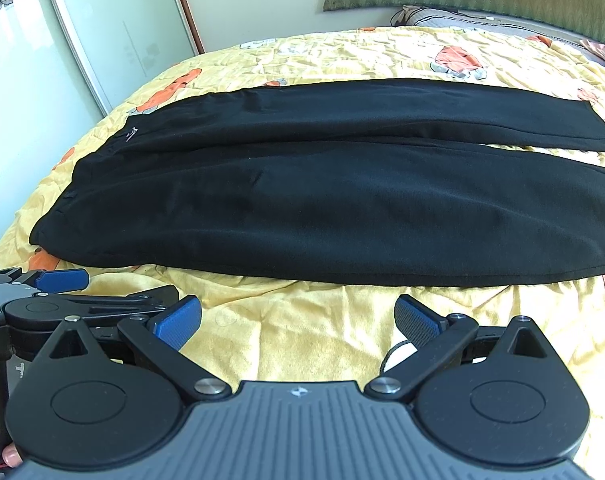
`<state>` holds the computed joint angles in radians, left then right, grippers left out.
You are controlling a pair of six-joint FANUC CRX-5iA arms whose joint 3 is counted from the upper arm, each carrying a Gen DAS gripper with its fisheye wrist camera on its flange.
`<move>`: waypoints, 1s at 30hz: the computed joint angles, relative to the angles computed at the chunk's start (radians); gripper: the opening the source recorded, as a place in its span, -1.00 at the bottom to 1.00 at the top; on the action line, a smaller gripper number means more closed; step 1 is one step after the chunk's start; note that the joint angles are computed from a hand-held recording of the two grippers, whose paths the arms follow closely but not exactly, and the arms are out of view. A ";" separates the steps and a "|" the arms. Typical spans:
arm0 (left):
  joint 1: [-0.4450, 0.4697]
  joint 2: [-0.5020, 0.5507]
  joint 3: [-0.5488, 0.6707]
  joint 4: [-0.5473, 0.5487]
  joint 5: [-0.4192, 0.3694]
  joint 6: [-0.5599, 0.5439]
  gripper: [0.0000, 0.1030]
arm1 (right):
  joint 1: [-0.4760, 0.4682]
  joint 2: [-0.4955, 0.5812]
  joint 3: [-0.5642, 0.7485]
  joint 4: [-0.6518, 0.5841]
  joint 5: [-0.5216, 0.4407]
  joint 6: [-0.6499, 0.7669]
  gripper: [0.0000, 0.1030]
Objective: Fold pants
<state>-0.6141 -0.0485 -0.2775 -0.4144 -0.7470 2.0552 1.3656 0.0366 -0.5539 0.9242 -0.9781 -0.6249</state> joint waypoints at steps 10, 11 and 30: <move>0.000 0.001 0.000 0.000 0.000 0.001 0.91 | -0.001 -0.002 -0.004 0.002 0.009 -0.003 1.00; 0.000 0.001 -0.001 0.002 0.001 -0.002 0.91 | -0.003 -0.003 -0.006 0.003 0.013 -0.002 1.00; 0.120 -0.030 -0.032 0.118 0.129 -0.064 0.87 | -0.279 -0.090 -0.161 0.564 0.285 -0.125 1.00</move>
<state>-0.4941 -0.0789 -0.3094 -0.2968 -0.6178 1.9908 1.0871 -0.0534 -0.7153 1.4878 -0.6926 -0.7504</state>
